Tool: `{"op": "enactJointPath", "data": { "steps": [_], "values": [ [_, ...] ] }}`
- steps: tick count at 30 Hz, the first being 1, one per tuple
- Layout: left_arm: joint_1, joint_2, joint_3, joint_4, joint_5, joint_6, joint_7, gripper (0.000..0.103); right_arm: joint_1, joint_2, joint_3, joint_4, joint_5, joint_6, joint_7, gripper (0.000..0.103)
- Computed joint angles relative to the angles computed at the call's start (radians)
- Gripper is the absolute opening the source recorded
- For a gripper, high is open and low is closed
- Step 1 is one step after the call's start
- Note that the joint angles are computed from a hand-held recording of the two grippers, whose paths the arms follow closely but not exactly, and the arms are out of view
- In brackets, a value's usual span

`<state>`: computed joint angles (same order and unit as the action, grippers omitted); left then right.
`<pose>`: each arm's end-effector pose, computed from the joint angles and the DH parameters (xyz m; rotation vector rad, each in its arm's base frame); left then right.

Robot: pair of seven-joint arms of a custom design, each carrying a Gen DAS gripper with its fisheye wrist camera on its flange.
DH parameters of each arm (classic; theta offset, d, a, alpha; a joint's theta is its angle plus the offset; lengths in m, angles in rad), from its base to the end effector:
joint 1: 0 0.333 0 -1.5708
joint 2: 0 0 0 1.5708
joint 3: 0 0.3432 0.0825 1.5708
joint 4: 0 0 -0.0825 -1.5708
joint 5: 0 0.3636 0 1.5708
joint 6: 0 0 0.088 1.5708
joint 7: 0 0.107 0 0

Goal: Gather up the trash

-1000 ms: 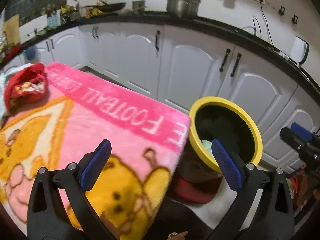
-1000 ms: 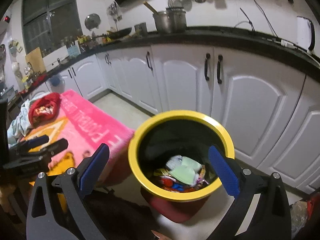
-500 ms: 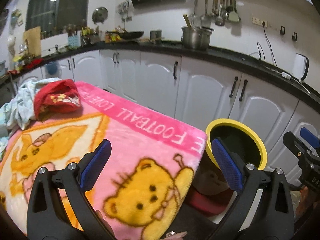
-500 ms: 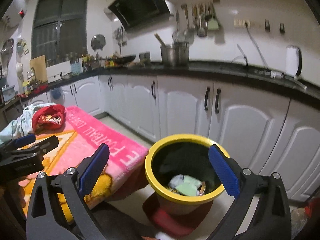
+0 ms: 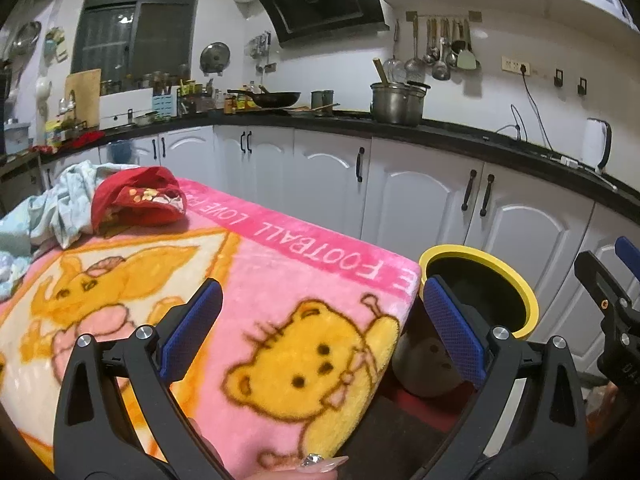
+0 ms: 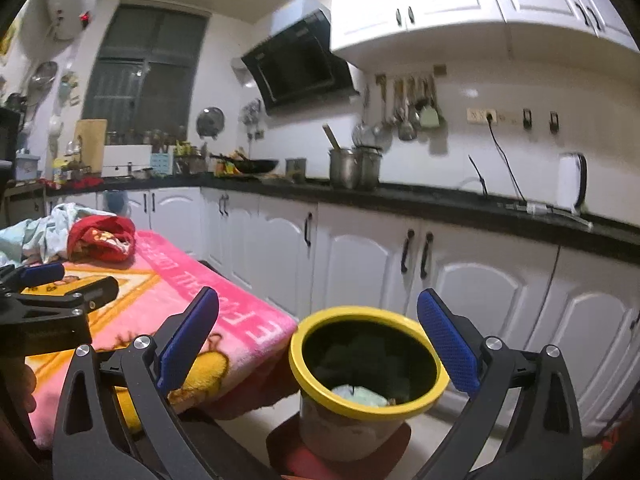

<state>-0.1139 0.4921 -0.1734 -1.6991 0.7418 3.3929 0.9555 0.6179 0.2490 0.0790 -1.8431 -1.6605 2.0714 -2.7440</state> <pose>0.6509 -0.2441 0.4818 -1.2096 1.8944 -1.2906 0.5223 0.3645 0.4752 -1.1976 1.6231 -1.4302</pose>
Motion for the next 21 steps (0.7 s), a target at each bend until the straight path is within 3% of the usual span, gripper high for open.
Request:
{"op": "enactJointPath", "data": {
  "steps": [10,21],
  "values": [
    [-0.051,-0.021,0.084,-0.046,-0.037,0.091,0.007,0.092,0.003,0.013,-0.004,0.016,-0.006,0.031,-0.030,0.097],
    [-0.045,-0.028,0.079,-0.058,-0.044,0.109,0.016,0.092,0.006,0.014,-0.006,0.020,0.009,0.033,-0.025,0.097]
  ]
}}
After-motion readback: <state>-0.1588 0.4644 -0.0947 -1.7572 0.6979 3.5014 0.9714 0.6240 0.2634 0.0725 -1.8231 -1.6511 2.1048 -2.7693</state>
